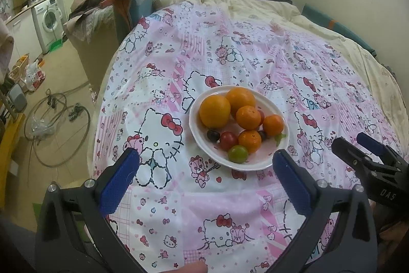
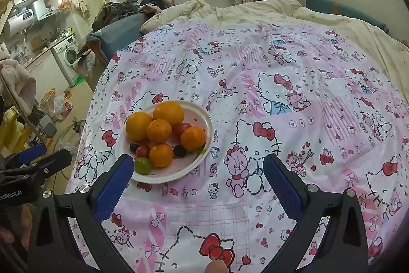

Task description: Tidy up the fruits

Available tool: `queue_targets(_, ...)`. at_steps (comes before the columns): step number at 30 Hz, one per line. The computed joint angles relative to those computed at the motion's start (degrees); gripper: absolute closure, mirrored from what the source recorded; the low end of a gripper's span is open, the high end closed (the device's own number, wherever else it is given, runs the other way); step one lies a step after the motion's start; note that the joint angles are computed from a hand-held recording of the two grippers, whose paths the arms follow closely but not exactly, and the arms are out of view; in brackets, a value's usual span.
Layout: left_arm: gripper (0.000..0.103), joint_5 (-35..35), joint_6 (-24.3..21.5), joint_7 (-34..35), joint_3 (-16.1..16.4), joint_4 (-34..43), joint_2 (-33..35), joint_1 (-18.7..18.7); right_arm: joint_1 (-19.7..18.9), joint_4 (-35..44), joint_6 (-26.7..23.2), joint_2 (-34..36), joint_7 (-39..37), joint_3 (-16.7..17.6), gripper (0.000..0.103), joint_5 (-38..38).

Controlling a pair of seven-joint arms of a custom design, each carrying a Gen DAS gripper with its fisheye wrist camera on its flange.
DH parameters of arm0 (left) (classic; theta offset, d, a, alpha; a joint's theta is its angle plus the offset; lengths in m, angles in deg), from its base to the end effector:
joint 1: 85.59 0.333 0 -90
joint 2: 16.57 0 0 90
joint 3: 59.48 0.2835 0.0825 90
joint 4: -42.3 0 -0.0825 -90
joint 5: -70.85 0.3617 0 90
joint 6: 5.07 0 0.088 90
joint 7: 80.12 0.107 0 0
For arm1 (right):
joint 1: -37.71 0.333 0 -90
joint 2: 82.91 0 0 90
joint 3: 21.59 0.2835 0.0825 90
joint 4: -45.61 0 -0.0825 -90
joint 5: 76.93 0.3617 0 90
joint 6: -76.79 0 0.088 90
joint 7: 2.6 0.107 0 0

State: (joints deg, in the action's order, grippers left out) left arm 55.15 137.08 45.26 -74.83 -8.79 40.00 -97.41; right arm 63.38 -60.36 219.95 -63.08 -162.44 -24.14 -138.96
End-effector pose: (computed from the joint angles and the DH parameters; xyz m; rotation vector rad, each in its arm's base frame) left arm 0.7378 -0.2663 0.3629 -1.1165 2.5199 -1.0333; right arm 0.5759 0.2540 0.3486 -1.0442 2.2642 -0.8159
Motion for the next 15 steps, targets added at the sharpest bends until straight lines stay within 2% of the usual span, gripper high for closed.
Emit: queue_targets(15, 0.000, 0.7, -0.5, -2.1, 0.6, -0.2, 0.0, -0.2, 0.2, 0.6, -0.8, 0.3, -1.1, -0.2, 0.000, 0.8)
